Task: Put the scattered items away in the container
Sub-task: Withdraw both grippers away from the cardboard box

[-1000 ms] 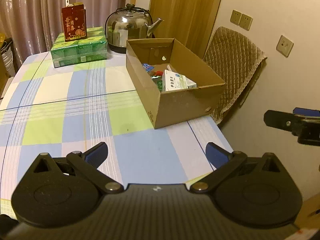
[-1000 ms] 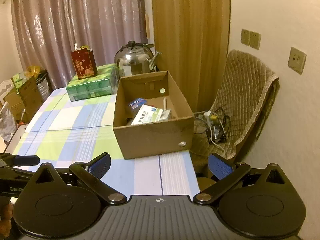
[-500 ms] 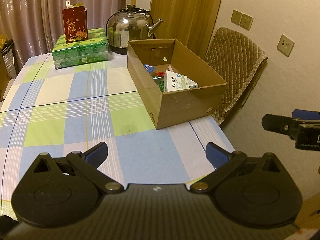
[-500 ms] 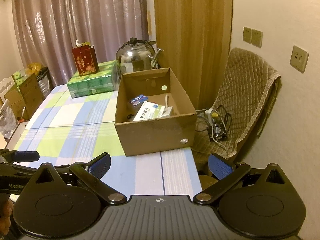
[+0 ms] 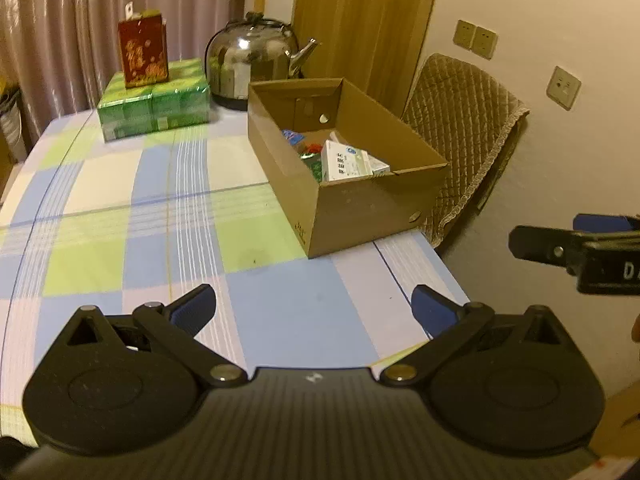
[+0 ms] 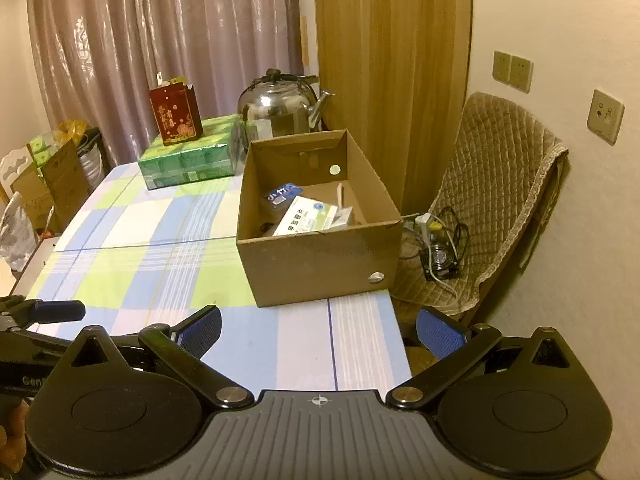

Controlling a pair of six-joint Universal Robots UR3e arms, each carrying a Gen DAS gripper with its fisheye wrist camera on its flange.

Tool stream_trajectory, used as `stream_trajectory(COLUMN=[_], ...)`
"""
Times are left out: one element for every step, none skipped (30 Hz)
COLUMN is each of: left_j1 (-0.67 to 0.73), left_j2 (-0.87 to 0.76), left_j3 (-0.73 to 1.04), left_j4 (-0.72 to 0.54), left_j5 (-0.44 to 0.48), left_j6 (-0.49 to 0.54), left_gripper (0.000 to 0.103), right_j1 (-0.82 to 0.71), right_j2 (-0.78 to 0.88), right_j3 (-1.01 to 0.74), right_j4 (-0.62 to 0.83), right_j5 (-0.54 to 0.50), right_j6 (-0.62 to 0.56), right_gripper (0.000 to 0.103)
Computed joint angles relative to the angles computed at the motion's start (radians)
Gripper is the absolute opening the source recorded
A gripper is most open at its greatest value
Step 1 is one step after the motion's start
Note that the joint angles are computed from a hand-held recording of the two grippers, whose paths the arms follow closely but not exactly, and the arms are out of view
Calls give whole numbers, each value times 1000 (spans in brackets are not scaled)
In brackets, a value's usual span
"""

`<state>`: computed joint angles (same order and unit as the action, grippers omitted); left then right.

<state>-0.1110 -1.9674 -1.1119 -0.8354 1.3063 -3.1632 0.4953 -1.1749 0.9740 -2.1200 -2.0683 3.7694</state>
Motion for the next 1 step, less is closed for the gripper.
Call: stream_trajectory(left_j1=[-4], left_j2=[3], left_j3=[-9], left_j4=[14], left_j5=[11], left_j6=[2], left_gripper=[103], right_j1=[0], right_j2=[1], right_j3=[0], right_j4=[-1], right_j5=[-1], right_j6=[0], right_gripper=[101])
